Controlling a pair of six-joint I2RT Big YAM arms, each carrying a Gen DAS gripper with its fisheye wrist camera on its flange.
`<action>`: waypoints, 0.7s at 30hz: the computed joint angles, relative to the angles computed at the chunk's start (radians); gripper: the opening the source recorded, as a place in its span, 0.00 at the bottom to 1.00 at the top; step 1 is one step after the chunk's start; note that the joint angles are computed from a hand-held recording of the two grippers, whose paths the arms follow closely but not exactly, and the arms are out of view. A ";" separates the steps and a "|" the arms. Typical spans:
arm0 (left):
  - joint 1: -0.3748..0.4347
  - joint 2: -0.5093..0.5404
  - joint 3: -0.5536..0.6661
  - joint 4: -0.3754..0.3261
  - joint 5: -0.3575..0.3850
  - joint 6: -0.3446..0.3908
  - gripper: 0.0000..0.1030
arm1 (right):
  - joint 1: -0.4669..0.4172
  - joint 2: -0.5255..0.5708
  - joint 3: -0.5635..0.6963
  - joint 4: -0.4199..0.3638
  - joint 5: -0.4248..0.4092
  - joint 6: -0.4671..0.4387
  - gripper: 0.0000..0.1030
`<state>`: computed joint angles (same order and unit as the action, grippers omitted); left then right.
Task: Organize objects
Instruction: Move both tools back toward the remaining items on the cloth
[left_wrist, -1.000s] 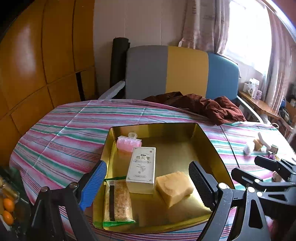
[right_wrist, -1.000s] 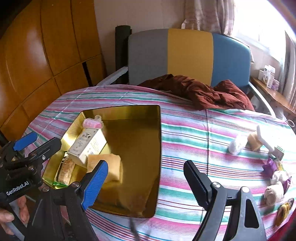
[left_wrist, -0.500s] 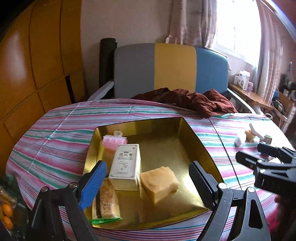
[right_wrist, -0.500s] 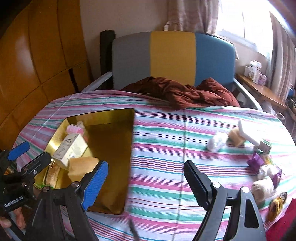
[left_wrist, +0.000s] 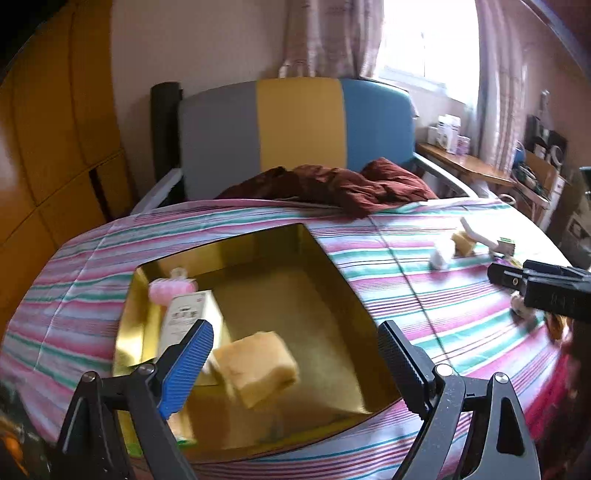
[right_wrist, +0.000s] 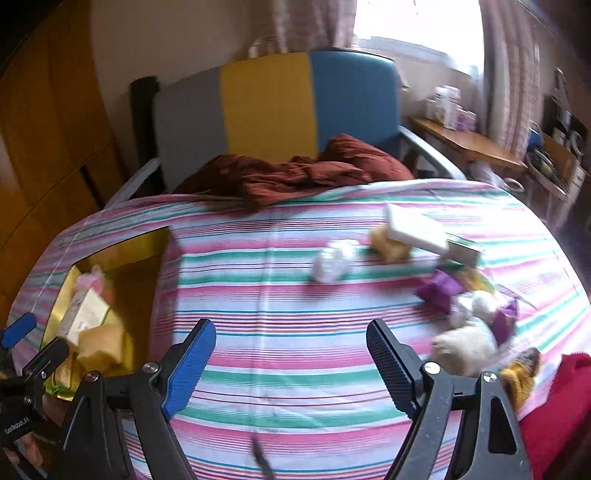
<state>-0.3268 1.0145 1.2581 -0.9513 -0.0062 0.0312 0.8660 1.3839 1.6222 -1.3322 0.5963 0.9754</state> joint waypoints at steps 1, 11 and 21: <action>-0.010 0.005 0.004 0.000 0.001 0.004 0.88 | -0.012 -0.021 -0.017 -0.009 0.000 0.017 0.83; -0.155 0.071 0.042 0.003 -0.008 0.024 0.88 | -0.117 -0.198 -0.145 -0.125 0.003 0.136 0.83; -0.299 0.170 0.097 -0.009 0.017 0.043 0.88 | -0.268 -0.377 -0.261 -0.234 -0.059 0.221 0.83</action>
<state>-0.6263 1.1849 1.3554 -0.9602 0.0107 0.0747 0.5979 1.0067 1.3614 -1.5658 0.5378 1.1964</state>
